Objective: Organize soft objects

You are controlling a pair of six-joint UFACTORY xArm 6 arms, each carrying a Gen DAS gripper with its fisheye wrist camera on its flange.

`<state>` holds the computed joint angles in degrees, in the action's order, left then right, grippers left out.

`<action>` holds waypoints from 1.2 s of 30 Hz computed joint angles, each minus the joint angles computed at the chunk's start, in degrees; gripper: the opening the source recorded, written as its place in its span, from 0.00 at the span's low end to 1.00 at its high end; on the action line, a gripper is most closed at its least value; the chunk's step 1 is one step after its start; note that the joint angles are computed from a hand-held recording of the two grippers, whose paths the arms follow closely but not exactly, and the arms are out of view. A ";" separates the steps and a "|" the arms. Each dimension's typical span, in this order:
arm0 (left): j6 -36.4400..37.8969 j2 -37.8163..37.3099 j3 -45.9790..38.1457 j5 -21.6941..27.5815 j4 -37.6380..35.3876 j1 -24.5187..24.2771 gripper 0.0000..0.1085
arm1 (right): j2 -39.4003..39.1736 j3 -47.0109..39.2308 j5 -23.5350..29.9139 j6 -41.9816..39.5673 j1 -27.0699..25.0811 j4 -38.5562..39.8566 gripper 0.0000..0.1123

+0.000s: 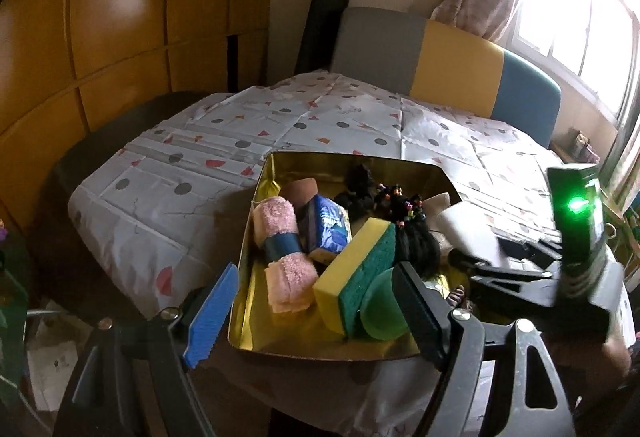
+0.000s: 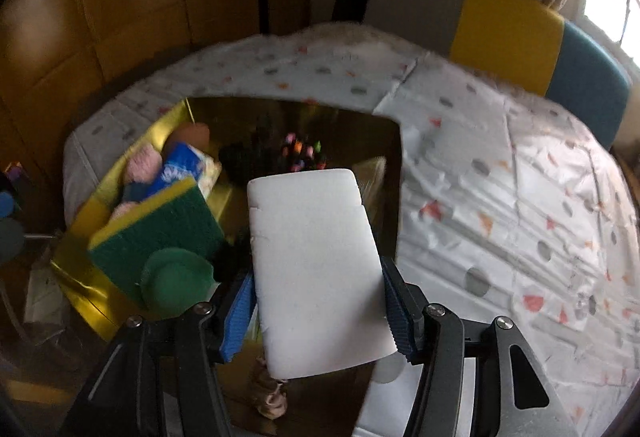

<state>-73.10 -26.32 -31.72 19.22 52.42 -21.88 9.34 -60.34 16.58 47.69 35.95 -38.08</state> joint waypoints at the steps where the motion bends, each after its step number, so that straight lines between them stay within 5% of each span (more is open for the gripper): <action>1: -0.07 -0.16 0.26 0.03 -0.11 0.03 0.74 | 0.36 -0.09 0.16 0.10 -0.14 0.03 0.53; 8: -3.07 -0.88 0.63 3.79 2.14 -1.11 0.74 | 1.44 -0.28 -0.22 4.29 -0.07 -1.77 0.60; 15: -6.55 -1.49 0.30 9.17 5.56 -3.68 0.74 | -2.03 2.64 -2.34 17.01 0.07 -12.93 0.83; 23: -13.44 -3.70 1.60 9.57 9.44 -4.39 0.74 | -10.17 7.72 1.17 36.89 1.58 -29.76 0.90; 36: -16.15 -5.59 1.98 13.64 10.17 -8.65 0.61 | -16.76 12.84 5.41 43.62 5.26 -35.71 0.91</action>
